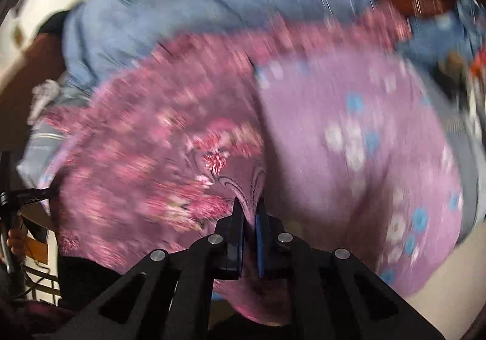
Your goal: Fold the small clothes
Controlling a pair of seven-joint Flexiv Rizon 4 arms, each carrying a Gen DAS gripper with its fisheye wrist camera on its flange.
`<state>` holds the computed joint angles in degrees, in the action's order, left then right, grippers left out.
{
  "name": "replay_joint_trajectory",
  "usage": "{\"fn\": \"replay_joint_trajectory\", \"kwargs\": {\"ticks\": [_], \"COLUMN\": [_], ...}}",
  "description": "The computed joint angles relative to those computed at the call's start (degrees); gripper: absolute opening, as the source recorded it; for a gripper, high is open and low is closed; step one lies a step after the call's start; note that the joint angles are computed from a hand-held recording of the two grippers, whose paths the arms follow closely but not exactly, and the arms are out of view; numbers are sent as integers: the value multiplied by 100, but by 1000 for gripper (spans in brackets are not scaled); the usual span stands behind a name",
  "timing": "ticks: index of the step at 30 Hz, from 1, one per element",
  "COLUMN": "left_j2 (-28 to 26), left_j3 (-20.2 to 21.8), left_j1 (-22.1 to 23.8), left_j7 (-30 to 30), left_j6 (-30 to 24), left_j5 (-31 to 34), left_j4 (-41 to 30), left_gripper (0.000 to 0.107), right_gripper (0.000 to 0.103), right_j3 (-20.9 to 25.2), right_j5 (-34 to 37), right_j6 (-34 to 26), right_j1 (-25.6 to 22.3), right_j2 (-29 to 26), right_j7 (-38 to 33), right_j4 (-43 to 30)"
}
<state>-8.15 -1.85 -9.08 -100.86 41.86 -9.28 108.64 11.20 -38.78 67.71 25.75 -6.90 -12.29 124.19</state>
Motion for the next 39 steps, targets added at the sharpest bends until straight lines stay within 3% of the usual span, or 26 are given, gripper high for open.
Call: {"fn": "replay_joint_trajectory", "kwargs": {"ticks": [3,5,6,8,9,10,12,14,17,18,20,22,25,27,32,36,39], "left_j2": [36,242,294,328,262,132,-187,-568,-1110,-1097,-1066,-1086,-1367,-1692,-2871,-3723,-4024], "left_j3": [5,10,8,-34,-71,-101,-196,-173,-39,15,-93,-161,-228,-233,-110,-190,-303], "left_j1": [81,96,86,40,0,-28,-124,-245,-556,-637,-544,-449,-427,-481,-746,-775,-735], "left_j7": [182,460,500,617,592,503,514,359,23,-26,321,464,544,524,355,350,507], "left_j6": [-79,229,377,829,1085,1183,1295,1041,182,281,324,468,743,852,378,-70,-47], "left_j5": [-325,-495,-470,-444,-372,-250,-76,306,1107,1314,1091,745,470,435,545,323,87], "left_j4": [127,228,224,182,111,-59,-327,-716,-1467,-1489,-1521,-1586,-1967,-2378,-4087,-5339,-5665], "left_gripper": [5,6,11,37,58,64,64,64,64,64,64,64,65,66,66,66,66], "right_gripper": [13,15,16,30,35,44,46,44,43,46,47,48,62,63,64,64,63], "right_j3": [230,169,65,-165,-281,-392,-438,-457,-209,-301,-257,-601,-1214,-1544,-1521,-1851,-1918], "right_j5": [1187,1238,966,117,-390,-890,-1344,-1392,-277,-444,-24,-68,-680,-1026,-257,-287,-148], "right_j6": [-382,-314,-243,-59,121,301,381,389,-610,-603,-459,118,265,332,-100,-201,-633], "right_j1": [0,22,43,31,-3,-29,-47,-18,185,266,207,128,-92,-404,-1141,-1175,-1149], "right_j2": [-247,-123,-21,70,58,9,-250,-731,-1373,-1377,-1315,-1030,-679,-636,-1316,-1852,-2173], "right_j7": [-665,-664,-505,-59,222,473,616,314,-876,-830,-1239,-890,242,1059,916,1260,1219], "right_j4": [-215,-172,-146,-173,-186,-273,-566,-940,-1564,-1568,-1658,-1426,-1253,-1313,-2263,-2871,-3285]}}
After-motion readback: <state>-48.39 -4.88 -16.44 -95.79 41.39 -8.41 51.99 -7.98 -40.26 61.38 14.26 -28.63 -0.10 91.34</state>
